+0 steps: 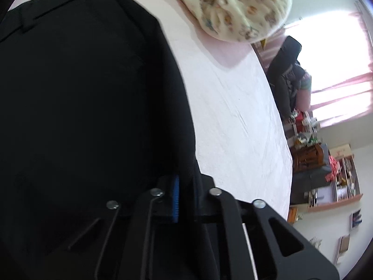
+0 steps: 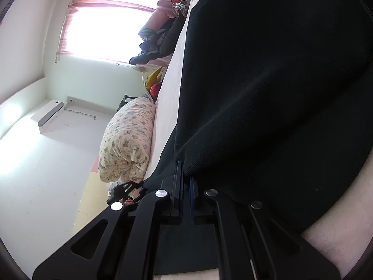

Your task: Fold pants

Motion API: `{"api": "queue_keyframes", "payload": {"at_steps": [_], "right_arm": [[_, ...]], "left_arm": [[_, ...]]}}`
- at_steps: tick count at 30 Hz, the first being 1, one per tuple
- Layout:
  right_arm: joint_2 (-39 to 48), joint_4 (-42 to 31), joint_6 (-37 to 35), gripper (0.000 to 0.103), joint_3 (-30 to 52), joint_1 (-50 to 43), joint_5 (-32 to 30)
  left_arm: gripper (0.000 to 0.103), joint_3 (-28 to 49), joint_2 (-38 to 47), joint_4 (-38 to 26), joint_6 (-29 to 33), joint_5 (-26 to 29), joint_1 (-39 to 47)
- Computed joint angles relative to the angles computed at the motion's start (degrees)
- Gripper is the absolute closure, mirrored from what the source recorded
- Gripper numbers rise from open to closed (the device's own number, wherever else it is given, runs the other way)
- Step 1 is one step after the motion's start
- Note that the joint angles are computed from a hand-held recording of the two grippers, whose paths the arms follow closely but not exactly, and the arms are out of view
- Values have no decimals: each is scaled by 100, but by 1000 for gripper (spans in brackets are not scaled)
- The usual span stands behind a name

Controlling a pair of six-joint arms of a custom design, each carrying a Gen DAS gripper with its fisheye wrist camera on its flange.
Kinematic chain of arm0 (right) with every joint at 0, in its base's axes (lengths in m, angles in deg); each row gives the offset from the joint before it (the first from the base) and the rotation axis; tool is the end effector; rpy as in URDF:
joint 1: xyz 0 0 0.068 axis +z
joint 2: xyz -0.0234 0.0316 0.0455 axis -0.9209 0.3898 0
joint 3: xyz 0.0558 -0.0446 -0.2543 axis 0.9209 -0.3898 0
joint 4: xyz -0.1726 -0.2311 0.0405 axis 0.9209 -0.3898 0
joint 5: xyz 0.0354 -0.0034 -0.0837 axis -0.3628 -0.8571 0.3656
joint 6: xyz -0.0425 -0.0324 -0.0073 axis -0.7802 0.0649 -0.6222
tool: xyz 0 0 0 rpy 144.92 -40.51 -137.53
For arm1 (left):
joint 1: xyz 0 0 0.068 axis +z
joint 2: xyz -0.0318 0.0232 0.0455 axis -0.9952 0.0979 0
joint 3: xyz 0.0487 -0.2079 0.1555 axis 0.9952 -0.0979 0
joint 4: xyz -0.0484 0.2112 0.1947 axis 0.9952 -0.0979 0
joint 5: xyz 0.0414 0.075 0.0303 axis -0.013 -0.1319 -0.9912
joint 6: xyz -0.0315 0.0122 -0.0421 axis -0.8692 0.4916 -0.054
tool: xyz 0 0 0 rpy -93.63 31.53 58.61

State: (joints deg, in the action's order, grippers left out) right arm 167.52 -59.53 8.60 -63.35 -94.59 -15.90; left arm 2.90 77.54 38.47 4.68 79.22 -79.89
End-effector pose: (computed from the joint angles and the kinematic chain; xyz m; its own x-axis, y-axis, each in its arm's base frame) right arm 0.1886 -0.0622 0.0634 -0.7075 0.6658 -0.2369 0.0421 0.3743 0.9264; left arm 0.4480 0.0270 0.1226 -0.4153 -0.8840 -0.2147 -0.5580 0.4339 -0.7074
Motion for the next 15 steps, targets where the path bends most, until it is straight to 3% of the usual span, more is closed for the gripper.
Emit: {"api": "queue_keyframes", "payload": {"at_steps": [6,10,15], "right_arm": [[-173,-411,-208,99,-2,-206,-182],[-356,-676,-271,99,12,-350,-287],[-616,-1053,-382,99,63,-543,-374]], "left_arm": [[99,-1350,-1111,761,-255,-450,-70],[99,-2353,-2330,965,-246,-663,-163],[99,-3933,-4462,860,-377,-1219,-501]]}}
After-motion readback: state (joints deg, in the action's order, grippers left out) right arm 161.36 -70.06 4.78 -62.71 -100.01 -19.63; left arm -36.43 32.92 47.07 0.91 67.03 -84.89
